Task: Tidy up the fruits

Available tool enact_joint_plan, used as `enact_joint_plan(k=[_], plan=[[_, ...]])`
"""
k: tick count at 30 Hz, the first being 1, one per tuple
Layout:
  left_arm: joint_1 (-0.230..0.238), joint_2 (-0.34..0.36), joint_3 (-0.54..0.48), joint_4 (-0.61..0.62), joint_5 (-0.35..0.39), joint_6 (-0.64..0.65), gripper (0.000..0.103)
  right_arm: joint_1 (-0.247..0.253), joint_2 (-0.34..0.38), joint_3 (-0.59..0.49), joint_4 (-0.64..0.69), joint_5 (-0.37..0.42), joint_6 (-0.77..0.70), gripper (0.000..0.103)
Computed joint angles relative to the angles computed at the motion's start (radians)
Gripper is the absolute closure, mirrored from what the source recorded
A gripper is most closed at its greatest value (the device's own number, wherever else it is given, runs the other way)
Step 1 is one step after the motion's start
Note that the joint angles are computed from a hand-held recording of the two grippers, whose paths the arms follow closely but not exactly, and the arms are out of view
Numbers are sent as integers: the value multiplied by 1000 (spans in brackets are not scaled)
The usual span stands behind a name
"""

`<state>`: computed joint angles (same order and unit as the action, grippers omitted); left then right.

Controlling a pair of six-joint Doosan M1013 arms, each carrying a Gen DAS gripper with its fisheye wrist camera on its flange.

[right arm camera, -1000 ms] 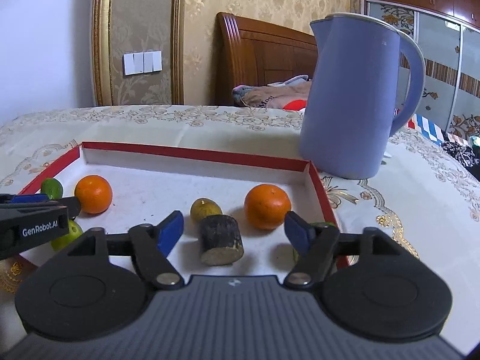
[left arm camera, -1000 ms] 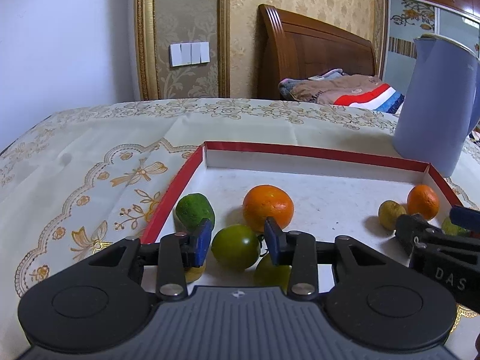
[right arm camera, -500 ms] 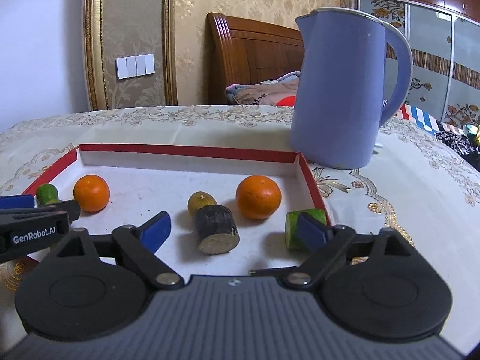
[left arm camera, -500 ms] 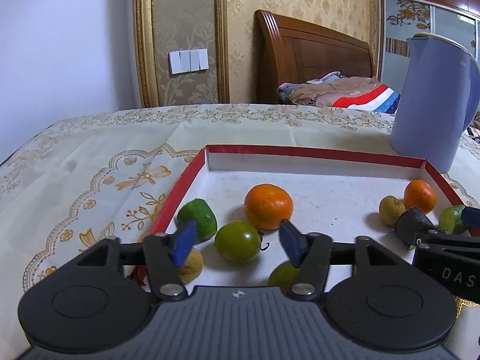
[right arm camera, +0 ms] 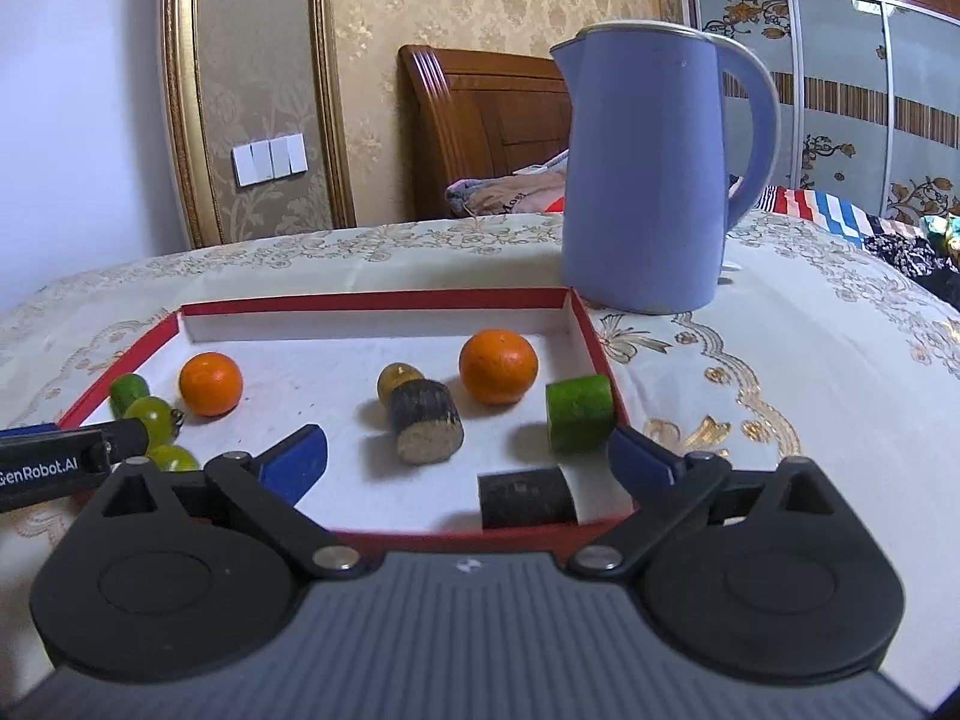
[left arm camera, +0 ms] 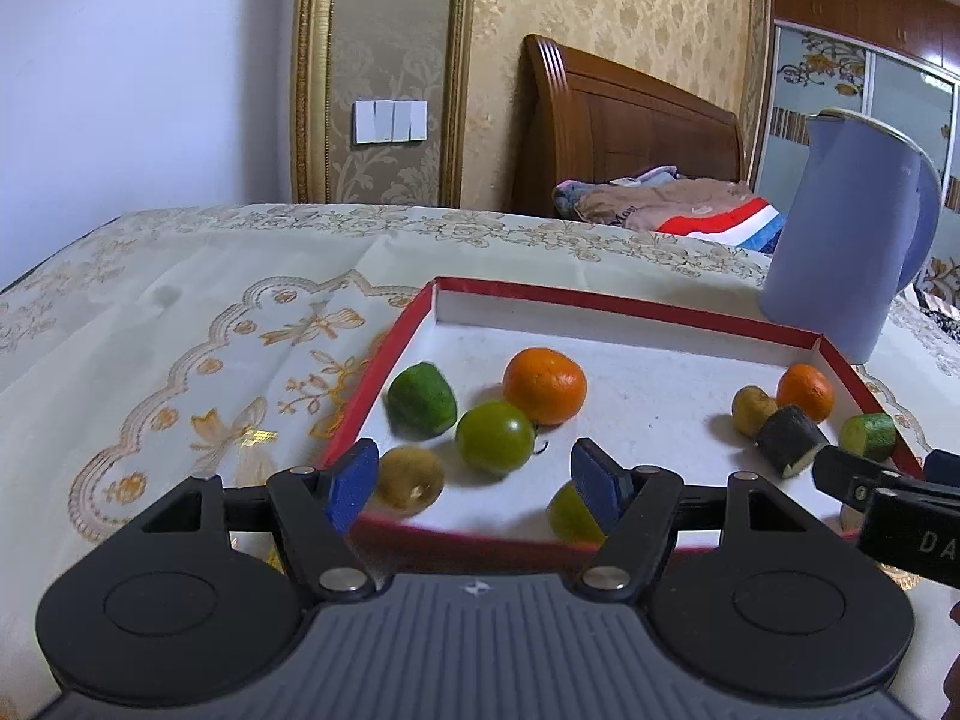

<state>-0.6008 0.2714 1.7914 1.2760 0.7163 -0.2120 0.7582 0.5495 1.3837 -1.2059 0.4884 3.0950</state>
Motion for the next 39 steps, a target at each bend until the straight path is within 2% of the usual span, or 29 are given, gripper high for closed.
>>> enact_joint_plan(k=[2, 6, 10, 17, 21, 24, 32, 39], plan=[[-8, -7, 12, 11, 12, -9, 33, 0, -11, 20, 8, -20, 4, 2], [-41, -11, 31, 62, 82, -13, 32, 12, -26, 52, -75, -8, 74, 0], [-46, -34, 57, 70, 51, -40, 32, 14, -46, 89, -175, -20, 211, 0], [-39, -41, 62, 28, 40, -46, 32, 16, -45, 86, -102, -27, 121, 0], [-46, -37, 60, 34, 63, -35, 32, 21, -45, 84, -47, -3, 78, 0], [-46, -35, 59, 28, 61, -23, 32, 17, -50, 91, -8, -25, 57, 0], [-51, -30, 54, 22, 74, -3, 32, 15, -38, 65, 136, -22, -113, 0], [-52, -29, 52, 13, 74, 13, 32, 16, -37, 65, 128, -19, -101, 0]])
